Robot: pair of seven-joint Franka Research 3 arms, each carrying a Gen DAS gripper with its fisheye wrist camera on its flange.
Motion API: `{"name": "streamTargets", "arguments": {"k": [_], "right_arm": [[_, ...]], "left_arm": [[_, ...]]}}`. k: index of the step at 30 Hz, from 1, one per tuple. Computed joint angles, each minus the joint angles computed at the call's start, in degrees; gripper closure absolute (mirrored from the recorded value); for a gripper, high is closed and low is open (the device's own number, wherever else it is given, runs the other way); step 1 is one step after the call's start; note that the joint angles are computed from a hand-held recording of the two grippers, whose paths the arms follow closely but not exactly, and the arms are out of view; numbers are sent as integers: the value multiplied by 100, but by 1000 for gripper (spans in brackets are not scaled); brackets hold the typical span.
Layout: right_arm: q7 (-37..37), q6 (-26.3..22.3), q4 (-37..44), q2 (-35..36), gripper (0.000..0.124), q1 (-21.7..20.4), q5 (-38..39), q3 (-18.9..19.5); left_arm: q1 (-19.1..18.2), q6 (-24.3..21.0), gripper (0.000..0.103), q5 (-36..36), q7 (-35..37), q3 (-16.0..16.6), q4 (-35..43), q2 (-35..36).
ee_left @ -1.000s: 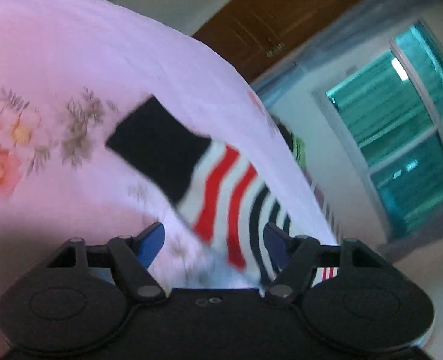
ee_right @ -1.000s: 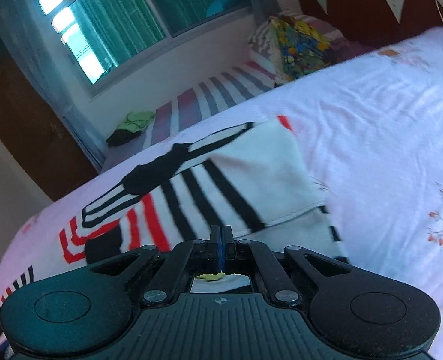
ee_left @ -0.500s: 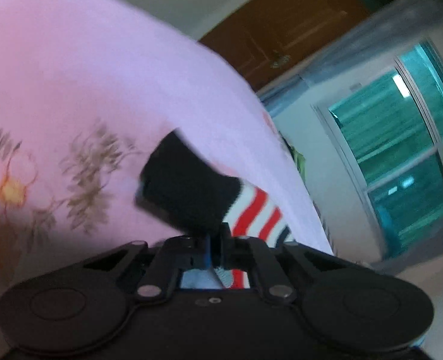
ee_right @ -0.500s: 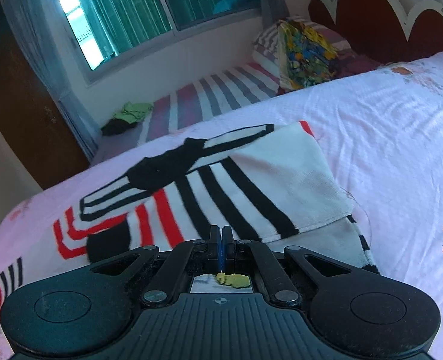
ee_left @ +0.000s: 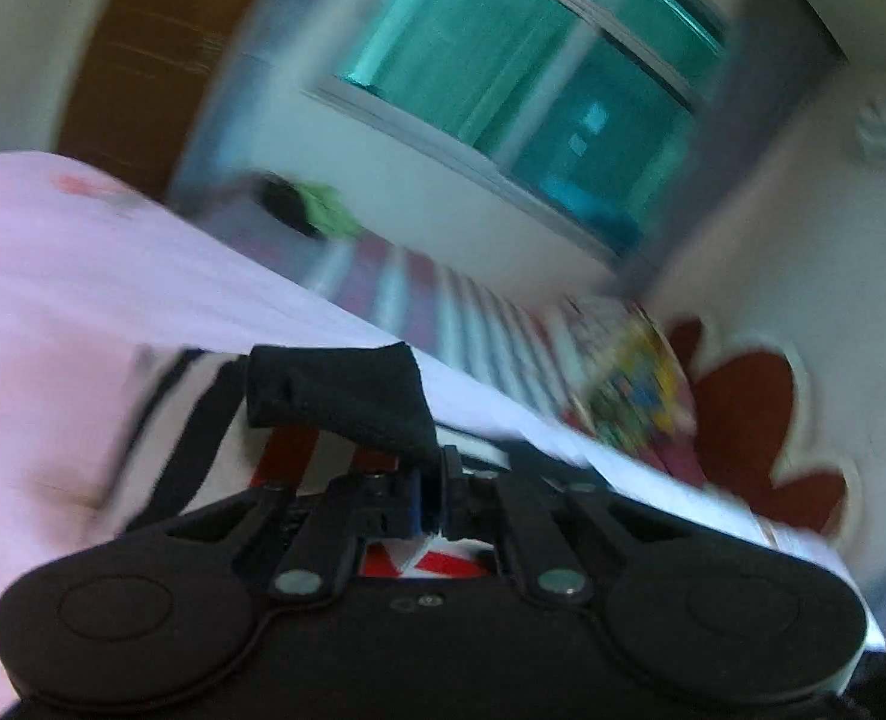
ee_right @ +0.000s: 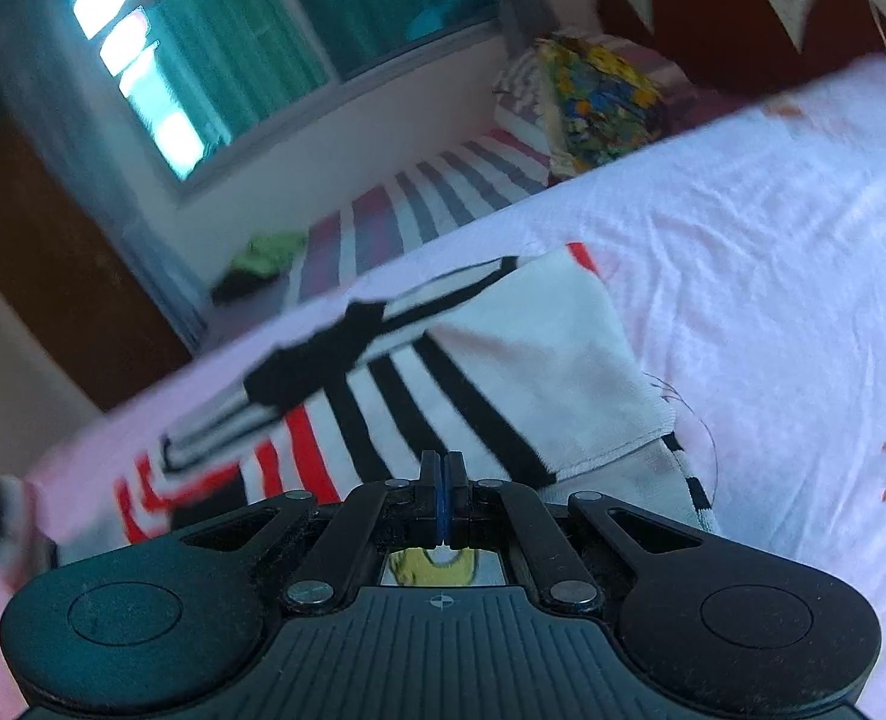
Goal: Fold small clothes
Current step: 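Grasp the black cuff with the left tool and fold it across the body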
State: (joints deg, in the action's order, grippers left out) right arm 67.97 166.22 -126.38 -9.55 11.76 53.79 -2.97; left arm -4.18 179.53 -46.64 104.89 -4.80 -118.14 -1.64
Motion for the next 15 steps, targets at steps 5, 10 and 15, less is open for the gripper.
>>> {"name": "streamTargets", "arguments": {"k": [5, 10, 15], "right_arm": [[-276, -98, 20, -7, 124, -97, 229, -169], [-404, -310, -96, -165, 124, -239, 617, -351], [-641, -458, -35, -239, 124, -338, 1035, -423]], "left_arm": [[-156, -288, 97, 1014, -735, -406, 784, 818], [-276, -888, 97, 2200, -1204, -607, 1289, 1476], [-305, -1089, 60, 3014, -1381, -896, 1459, 1804]]}}
